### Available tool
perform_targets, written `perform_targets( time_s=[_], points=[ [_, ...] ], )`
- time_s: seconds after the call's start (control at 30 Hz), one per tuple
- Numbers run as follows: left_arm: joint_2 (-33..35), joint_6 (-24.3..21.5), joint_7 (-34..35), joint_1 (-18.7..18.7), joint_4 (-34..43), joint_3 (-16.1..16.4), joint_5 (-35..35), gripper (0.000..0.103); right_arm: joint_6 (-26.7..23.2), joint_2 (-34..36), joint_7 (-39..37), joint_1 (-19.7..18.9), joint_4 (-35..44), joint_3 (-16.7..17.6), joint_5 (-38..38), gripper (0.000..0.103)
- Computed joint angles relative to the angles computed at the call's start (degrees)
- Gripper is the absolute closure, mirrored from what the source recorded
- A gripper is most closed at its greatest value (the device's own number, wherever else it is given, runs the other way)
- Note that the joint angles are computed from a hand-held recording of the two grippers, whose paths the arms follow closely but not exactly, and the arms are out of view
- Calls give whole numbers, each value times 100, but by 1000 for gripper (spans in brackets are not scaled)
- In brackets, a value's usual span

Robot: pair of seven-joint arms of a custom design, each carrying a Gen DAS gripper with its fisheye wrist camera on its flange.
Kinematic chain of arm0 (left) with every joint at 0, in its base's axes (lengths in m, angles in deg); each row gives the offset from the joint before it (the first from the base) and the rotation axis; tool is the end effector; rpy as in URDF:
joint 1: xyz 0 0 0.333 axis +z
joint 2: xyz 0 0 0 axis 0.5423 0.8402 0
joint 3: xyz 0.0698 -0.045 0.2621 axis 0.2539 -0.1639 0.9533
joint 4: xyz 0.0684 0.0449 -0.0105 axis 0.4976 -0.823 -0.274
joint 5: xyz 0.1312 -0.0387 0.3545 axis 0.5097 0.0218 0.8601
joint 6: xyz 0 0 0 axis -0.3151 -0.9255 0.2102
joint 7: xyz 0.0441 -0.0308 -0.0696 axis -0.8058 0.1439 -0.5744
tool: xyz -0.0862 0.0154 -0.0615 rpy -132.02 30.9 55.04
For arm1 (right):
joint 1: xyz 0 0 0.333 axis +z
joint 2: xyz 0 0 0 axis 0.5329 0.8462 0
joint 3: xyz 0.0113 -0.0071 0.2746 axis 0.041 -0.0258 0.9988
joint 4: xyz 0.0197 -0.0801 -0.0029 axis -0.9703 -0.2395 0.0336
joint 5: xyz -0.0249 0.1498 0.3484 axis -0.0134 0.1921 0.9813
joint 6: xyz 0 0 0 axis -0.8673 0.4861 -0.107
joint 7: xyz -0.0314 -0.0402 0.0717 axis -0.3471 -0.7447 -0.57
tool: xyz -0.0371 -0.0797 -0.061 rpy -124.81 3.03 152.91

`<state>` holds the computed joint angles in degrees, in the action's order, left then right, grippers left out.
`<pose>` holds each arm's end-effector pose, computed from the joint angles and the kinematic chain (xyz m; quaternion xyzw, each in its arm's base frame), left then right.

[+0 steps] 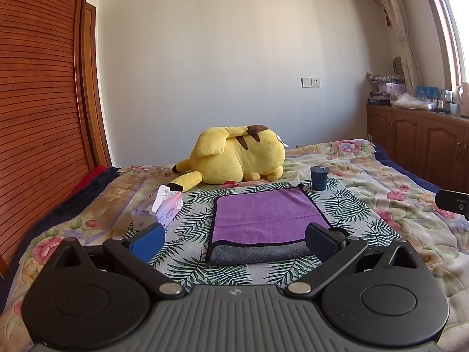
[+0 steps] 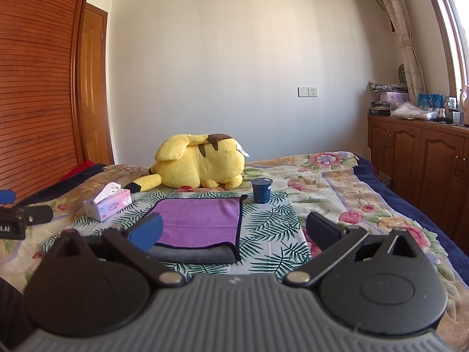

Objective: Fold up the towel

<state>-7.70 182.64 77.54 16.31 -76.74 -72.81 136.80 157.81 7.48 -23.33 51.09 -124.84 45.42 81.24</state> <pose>0.5677 -0.2917 0.5420 -0.5335 0.6129 -0.3881 0.4350 0.5829 0.1351 0.5104 -0.5572 0.5475 -0.3975 0.4815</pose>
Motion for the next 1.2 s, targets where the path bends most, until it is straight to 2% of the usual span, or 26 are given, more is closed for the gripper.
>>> perform_targets(
  time_s=[0.33, 0.53, 0.8, 0.93, 1.1, 1.2],
  points=[
    [128, 57, 63, -19, 115, 39, -37, 16, -39, 73, -231, 105, 99, -62, 210, 0],
    [442, 131, 431, -67, 464, 120, -296, 16, -271, 234, -200, 90, 311, -94, 157, 0],
    [1015, 261, 1732, -79, 1100, 246, -1476, 16, -753, 537, 359, -101, 719, -48, -473, 0],
    [1373, 281, 2457, -83, 1523, 309, -2214, 16, -1059, 698, 618, -108, 984, -140, -795, 0],
    [1803, 325, 3174, -106, 2029, 442, -2913, 16, -1429, 915, 921, 60, 1360, -459, -1174, 0],
    [2052, 330, 3579, -79, 2326, 482, -3358, 16, -1630, 1039, 1086, -36, 1563, -418, -1421, 0]
  ],
)
